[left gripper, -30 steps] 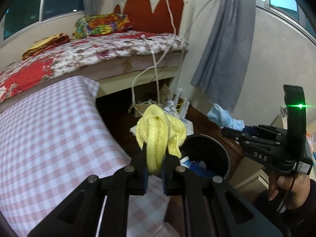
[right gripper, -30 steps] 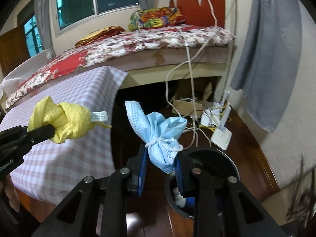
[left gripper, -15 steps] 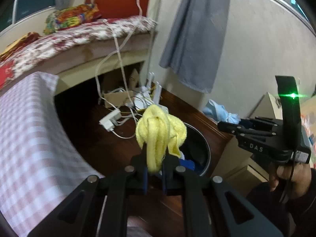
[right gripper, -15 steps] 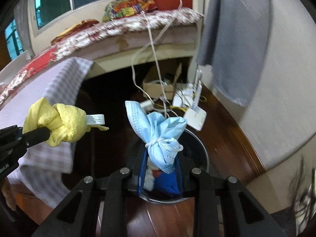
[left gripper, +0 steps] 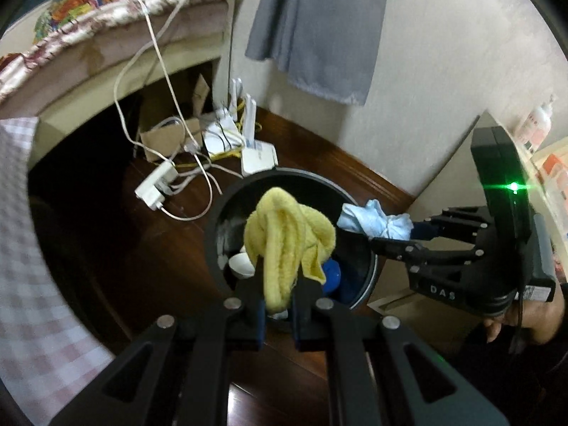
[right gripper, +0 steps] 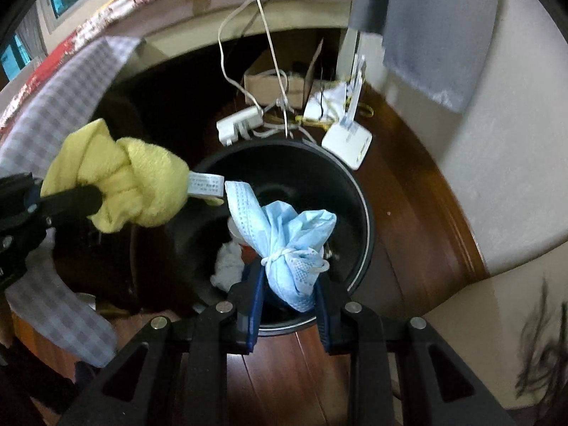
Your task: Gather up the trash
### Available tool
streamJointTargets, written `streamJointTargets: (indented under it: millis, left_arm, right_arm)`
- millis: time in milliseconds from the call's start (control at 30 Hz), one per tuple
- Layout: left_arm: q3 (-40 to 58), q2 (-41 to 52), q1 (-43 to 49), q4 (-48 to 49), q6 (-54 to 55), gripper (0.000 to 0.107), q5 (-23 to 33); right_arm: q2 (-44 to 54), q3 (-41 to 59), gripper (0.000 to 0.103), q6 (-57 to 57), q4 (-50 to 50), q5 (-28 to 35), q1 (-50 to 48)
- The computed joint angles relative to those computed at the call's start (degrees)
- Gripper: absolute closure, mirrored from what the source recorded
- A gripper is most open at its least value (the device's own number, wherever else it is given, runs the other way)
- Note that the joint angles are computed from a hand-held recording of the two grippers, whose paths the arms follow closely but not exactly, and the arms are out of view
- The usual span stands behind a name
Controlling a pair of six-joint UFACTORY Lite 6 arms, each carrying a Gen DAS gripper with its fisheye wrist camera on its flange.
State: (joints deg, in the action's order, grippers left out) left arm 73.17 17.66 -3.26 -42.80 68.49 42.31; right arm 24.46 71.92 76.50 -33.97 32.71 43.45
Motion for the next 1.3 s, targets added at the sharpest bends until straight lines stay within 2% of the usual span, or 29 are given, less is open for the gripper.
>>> streamJointTargets:
  millis: [167, 200, 233, 267, 300, 333, 367, 467, 633, 833, 900, 1033, 1200, 1300]
  left_arm:
    - [0.7, 2.9, -2.7, 2.3, -1.5, 0.095, -2.6]
    - [1.0, 3.5, -2.8, 2.0, -1.2, 0.093, -2.4]
    - [1.2, 4.0, -2.7, 1.2, -0.7, 0.087, -2.5]
    - [0.8, 4.3, -2.5, -0.3, 0.1, 0.064, -3.0]
    - [0.1, 4.4, -2.1, -1.6, 0.3, 0.046, -4.9]
    - [-0.4, 4.3, -1.9, -1.4, -1.0, 0.022, -6.4]
    - [-1.0, 3.6, -1.3, 0.6, -4.7, 0.022, -9.4]
    - [-4.3, -1.7, 0.2, 2.2, -5.6, 0.021, -11.5]
    - [-11.8, -12.8, 2.8, 1.2, -4.2, 0.010, -13.5]
    - [-13.8, -15.9, 5.2, 3.0, -6.7, 0.010, -13.5]
    - [-14.4, -17.3, 6.0, 3.1, -6.5, 0.010, -12.6]
    - [-16.6, -23.8, 8.6, 1.6, -4.4, 0.010, -9.1]
    - [-14.6, -26.3, 12.6, 0.5, -4.0, 0.009, -4.5]
    - [-13.5, -27.5, 15.3, 0.2, -3.2, 0.009, -1.8]
  right_arm:
    - [3.3, 1.4, 0.075, -7.4, 4.4, -3.1, -2.4]
    - [4.2, 1.8, 0.075, -9.6, 5.2, -4.0, -2.8]
    - [5.0, 2.3, 0.070, -11.6, 5.9, -4.9, -3.1]
    - [6.3, 3.0, 0.064, -14.4, 7.4, -5.5, -3.7]
    - [7.5, 3.9, 0.038, -15.0, 7.3, -4.8, -3.8]
    - [8.5, 4.7, 0.015, -13.4, 4.7, -2.7, -3.4]
    - [8.5, 4.5, 0.011, -12.3, 2.9, -1.7, -3.1]
    - [5.7, 2.3, 0.011, -11.2, 3.2, 0.6, -2.8]
    - [-2.8, -3.8, 0.003, 3.5, -2.0, 3.0, -0.5]
    - [-7.1, -3.1, 0.000, 18.5, -6.8, 10.1, 6.7]
    - [-7.3, -2.2, 0.000, 20.5, -7.6, 11.6, 8.5]
    - [-7.7, 1.3, 0.000, 22.8, -7.3, 19.2, 13.5]
    - [-8.0, 5.1, 0.000, 24.8, -7.7, 23.9, 18.1]
    - [-5.5, 10.8, 0.000, 24.0, -7.4, 28.2, 20.6]
